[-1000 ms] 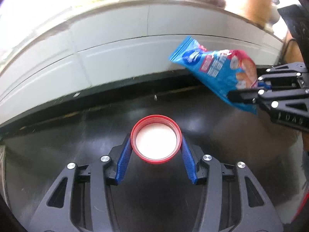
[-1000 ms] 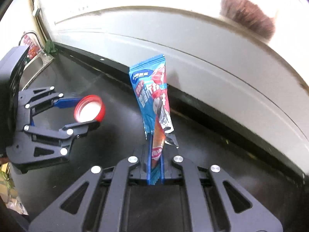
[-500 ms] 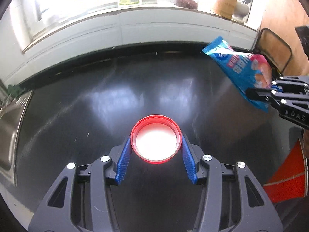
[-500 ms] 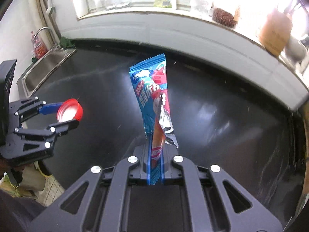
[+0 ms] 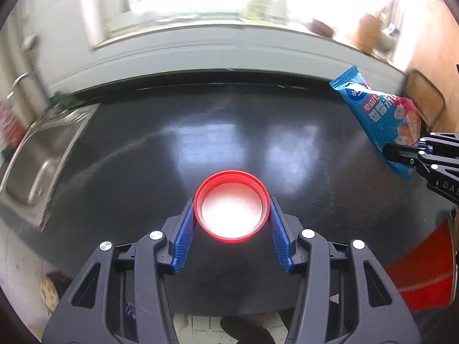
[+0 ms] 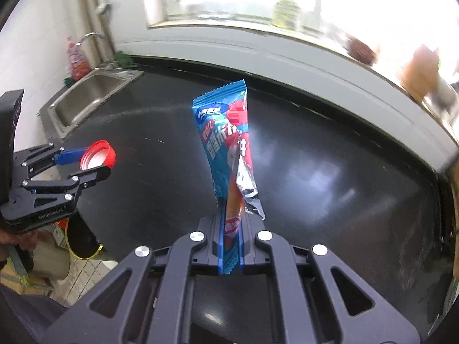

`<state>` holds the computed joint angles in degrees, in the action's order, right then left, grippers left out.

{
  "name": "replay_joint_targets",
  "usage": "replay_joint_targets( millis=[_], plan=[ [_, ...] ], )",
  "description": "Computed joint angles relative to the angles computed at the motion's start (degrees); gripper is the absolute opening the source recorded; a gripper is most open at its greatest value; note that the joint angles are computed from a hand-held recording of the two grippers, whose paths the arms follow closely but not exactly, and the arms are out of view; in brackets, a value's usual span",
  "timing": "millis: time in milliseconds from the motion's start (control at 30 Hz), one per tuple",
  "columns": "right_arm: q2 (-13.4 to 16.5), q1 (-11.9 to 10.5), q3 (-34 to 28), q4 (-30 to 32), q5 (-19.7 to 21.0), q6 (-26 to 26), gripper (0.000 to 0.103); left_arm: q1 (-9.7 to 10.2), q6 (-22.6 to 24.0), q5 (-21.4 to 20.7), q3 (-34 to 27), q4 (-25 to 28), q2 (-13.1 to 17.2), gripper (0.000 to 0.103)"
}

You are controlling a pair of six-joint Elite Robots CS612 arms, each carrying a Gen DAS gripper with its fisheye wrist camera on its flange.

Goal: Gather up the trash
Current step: 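Carry red lid and snack wrapper over the black bin and open both tools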

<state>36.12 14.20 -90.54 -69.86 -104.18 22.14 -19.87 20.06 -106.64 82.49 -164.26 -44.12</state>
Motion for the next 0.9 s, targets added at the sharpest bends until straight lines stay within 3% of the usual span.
replay_joint_targets(
  millis=[200,267,600,767,900],
  plan=[
    [-4.4,2.7,11.0,-9.6,6.6,-9.1,0.008,3.93,-6.7,5.9,2.7,-4.8,-0.8,0.049],
    [-6.5,3.8,16.4,-13.3,11.0,-12.6,0.008,5.58,-9.6,8.7,3.8,-6.0,-0.9,0.049],
    [-16.4,9.0,42.3,-22.0,26.8,-23.0,0.008,12.75,-22.0,16.6,6.5,-6.1,0.3,0.049],
    [-22.0,10.4,57.1,-24.5,30.6,-24.1,0.008,15.27,-25.5,16.0,5.7,-6.1,2.9,0.049],
    [-26.6,11.3,69.4,-28.2,29.9,-24.8,0.008,16.32,-28.0,15.3,4.0,-5.7,5.5,0.049]
  ],
)
